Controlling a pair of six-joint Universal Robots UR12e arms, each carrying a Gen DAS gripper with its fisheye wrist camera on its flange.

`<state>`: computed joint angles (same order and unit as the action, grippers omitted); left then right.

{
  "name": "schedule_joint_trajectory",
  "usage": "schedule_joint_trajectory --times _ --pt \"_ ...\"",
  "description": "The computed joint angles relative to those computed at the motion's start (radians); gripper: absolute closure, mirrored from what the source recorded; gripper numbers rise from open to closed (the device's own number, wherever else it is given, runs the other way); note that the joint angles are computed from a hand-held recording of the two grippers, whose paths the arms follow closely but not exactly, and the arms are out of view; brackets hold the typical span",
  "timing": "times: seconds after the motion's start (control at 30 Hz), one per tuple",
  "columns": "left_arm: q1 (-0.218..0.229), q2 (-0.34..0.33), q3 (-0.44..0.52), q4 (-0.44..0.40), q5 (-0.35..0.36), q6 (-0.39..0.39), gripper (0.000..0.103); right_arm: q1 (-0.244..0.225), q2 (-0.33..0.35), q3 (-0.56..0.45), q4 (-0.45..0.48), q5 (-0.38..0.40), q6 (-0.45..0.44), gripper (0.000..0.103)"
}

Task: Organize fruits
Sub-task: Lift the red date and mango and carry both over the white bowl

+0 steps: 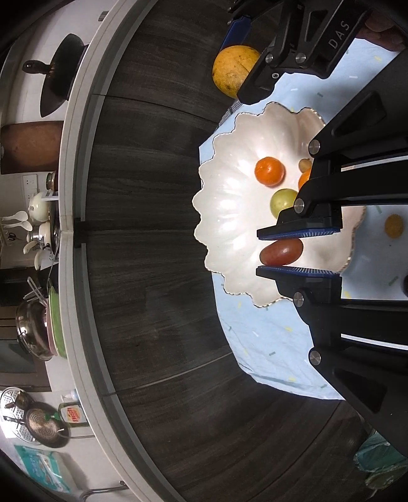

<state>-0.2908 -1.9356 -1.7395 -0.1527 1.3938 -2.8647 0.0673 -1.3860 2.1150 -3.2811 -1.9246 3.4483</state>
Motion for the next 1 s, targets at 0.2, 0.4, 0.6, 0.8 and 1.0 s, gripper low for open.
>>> schedule_joint_trajectory --times 0.2,0.4,0.6,0.8,1.0 --pt "-0.005 -0.029 0.040 -0.024 0.002 -0.002 0.086 -0.018 0.014 -0.021 0.012 0.015 0.001 0.028" --pt "-0.007 -0.053 0.075 -0.045 0.005 -0.011 0.086 -0.031 0.027 -0.044 0.024 0.031 -0.008 0.028" --pt "-0.010 -0.078 0.108 -0.062 -0.004 -0.015 0.086 -0.049 0.041 -0.068 0.048 0.060 0.004 0.028" --pt "-0.013 -0.103 0.146 -0.085 -0.008 -0.010 0.086 -0.073 0.062 -0.099 0.096 0.104 0.021 0.028" --pt "-0.015 -0.133 0.186 -0.123 -0.005 -0.017 0.086 -0.080 0.084 -0.126 0.122 0.109 0.011 0.028"
